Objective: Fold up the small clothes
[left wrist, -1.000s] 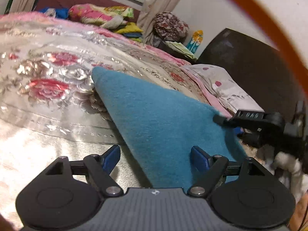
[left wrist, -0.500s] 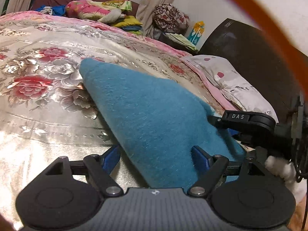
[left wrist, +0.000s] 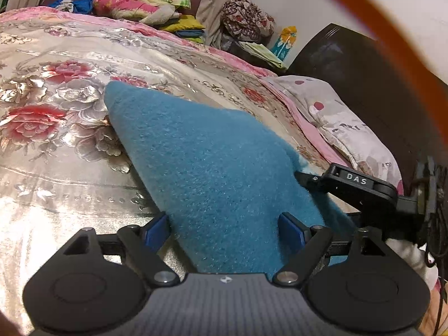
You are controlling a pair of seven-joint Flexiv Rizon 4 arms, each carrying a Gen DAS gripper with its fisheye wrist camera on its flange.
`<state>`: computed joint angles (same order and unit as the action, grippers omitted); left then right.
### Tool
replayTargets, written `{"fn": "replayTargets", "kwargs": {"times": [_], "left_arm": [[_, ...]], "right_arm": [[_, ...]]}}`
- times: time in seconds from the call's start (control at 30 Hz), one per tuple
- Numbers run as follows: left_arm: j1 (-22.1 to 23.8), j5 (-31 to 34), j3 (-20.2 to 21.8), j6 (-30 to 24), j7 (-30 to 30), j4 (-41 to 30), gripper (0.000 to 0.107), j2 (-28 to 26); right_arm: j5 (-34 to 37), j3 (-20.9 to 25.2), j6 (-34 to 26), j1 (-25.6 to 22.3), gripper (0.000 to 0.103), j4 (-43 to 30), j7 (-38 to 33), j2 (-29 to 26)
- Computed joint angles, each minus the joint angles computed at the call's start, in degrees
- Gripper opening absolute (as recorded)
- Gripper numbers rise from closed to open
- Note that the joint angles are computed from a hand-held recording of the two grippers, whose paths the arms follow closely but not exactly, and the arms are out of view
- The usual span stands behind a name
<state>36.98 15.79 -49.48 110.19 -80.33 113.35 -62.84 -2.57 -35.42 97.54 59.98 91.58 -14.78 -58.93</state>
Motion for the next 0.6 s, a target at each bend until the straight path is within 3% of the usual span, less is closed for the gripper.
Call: {"fn": "replayTargets", "kwargs": {"times": [0.07, 0.23, 0.4, 0.5, 0.53, 0.6], "left_arm": [[1.56, 0.82, -0.8, -1.0, 0.78, 0.66, 0.083, -0.39], [7.17, 2.23, -2.64, -1.88, 3.85, 4.47, 0.08, -0.02], [16.19, 3.67, -4.53, -4.86, 9.51, 12.53, 0.078, 4.3], [16.83, 2.86, -2.73, -2.06, 10.23, 16.42, 0.078, 8.02], [17.02, 2.98, -2.6, -1.72, 10.56, 16.92, 0.078, 8.15], [15.53, 3.54, -0.86, 1.34, 10.87, 17.37, 0.078, 8.91]], "right_arm": [[2.09, 4.92, 4.75, -2.73, 0.068, 0.12, 0.4, 0.72], [4.91, 11.58, 7.11, -3.93, 0.065, 1.62, -2.75, 3.54], [6.24, 18.15, 9.66, -3.68, 0.062, 4.8, -6.54, 6.85], [7.56, 23.55, 11.42, -3.93, 0.061, 5.76, -8.98, 7.63], [7.87, 23.37, 11.52, -2.88, 0.061, 6.14, -8.81, 7.57], [10.77, 17.41, 9.08, 3.07, 0.061, 7.27, -9.6, 7.81]]}}
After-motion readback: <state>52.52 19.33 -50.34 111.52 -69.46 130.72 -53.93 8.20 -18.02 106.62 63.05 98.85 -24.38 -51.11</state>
